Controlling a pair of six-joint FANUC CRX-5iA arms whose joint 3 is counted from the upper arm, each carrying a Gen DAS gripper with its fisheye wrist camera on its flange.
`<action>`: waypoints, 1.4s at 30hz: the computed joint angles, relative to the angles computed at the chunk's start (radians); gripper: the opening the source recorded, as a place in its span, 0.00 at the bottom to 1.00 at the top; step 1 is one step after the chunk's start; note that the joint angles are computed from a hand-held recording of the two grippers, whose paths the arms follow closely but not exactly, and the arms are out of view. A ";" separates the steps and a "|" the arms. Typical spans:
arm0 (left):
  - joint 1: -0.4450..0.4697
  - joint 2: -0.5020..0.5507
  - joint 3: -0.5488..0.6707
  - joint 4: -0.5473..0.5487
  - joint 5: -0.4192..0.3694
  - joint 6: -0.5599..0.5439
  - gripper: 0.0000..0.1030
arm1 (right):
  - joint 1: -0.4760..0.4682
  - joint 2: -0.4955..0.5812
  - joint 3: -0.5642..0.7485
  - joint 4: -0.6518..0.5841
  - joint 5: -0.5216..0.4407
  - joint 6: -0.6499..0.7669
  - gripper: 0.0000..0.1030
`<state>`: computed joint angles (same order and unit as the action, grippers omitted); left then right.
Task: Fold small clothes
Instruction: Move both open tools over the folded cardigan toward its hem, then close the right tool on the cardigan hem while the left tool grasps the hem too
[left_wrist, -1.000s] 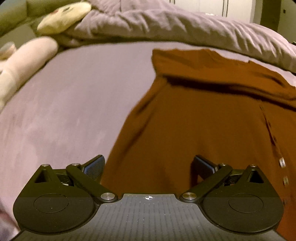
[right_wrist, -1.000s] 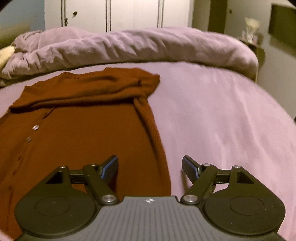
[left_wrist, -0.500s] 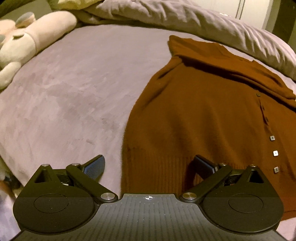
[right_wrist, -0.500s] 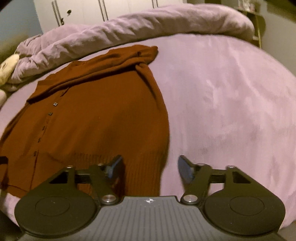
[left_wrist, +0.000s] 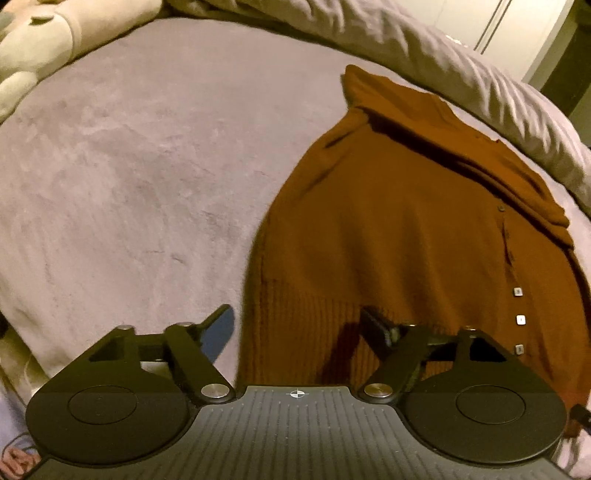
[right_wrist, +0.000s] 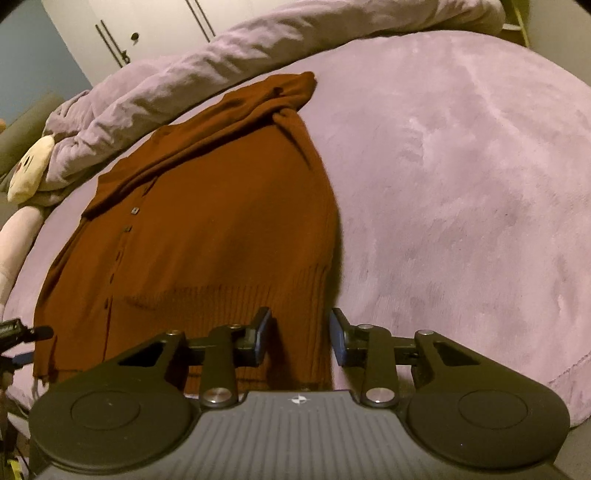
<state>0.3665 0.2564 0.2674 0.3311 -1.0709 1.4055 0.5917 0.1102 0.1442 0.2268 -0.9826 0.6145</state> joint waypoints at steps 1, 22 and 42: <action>0.007 -0.002 -0.005 0.012 -0.005 -0.008 0.68 | -0.003 -0.002 0.003 -0.016 -0.001 0.012 0.32; 0.074 0.078 0.076 0.133 -0.216 -0.098 0.23 | -0.055 -0.023 0.007 -0.202 0.037 0.063 0.15; 0.043 0.306 0.442 0.366 -0.309 -0.121 0.07 | -0.203 0.070 0.182 -0.558 0.171 0.227 0.05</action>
